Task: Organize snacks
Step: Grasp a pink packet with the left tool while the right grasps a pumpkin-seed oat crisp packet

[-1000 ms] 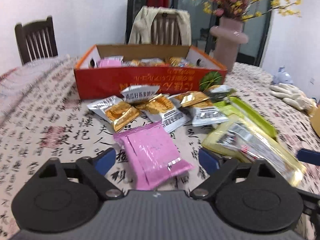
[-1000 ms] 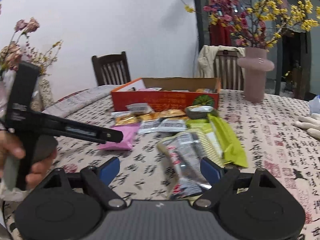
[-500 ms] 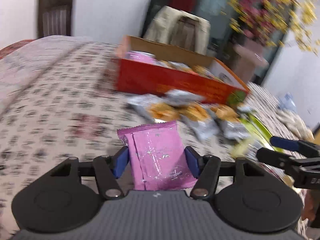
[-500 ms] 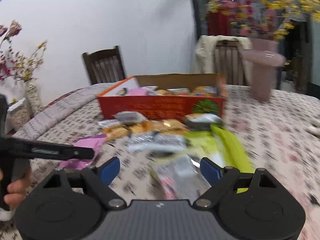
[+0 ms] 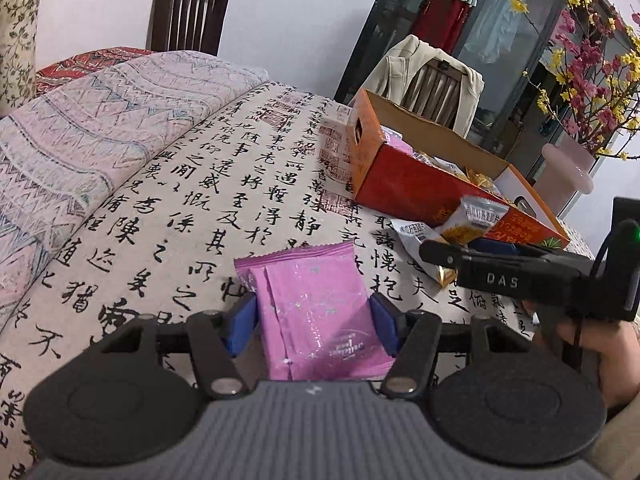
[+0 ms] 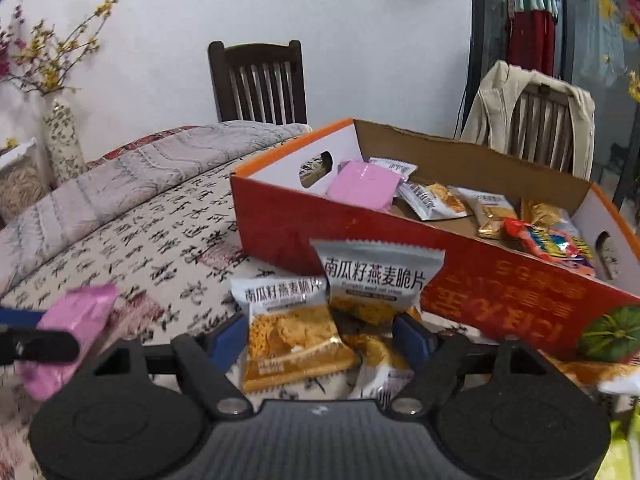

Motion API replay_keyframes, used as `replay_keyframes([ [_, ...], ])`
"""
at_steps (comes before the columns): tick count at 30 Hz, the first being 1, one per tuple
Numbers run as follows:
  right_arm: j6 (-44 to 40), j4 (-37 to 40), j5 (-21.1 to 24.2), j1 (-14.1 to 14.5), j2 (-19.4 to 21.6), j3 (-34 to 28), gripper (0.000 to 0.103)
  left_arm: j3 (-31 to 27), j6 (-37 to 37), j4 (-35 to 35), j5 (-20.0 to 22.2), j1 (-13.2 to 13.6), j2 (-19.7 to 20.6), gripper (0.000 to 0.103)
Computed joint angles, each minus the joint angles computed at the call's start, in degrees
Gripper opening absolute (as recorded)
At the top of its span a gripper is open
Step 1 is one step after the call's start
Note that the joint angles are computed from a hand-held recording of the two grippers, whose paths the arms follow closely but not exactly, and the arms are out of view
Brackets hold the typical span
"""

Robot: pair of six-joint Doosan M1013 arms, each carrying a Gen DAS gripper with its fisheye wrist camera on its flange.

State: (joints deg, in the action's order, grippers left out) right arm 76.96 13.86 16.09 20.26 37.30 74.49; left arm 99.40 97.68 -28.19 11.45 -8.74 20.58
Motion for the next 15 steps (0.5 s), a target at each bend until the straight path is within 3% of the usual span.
replay_keyframes([
  [3,-4.4,3.6,1.2,0.3,0.5,-1.0,0.076,-0.2,4.4,-4.5,0.3,0.1,0.3,0.062],
  [6,-4.5,2.3,3.6,0.7,1.7,-2.7,0.075,-0.3,4.5,-3.9,0.6,-0.1,0.5,0.062],
  [8,-5.5,3.6,2.4,0.8,2.2,-2.9,0.075,-0.1,4.0,-3.0,0.3,-0.3,0.3,0.062],
  [9,-5.6,3.9,2.5,0.8,2.3,-3.0,0.073,0.0,2.9,-1.9,0.1,-0.4,0.2,0.062],
  [12,-11.6,9.2,3.1,0.7,2.0,-2.7,0.052,0.3,1.8,-0.5,-0.3,-0.8,-0.2,0.062],
  [15,-15.8,12.8,3.3,0.6,1.0,-1.2,0.048,0.9,2.5,-0.8,-0.5,-1.3,-0.8,0.062],
])
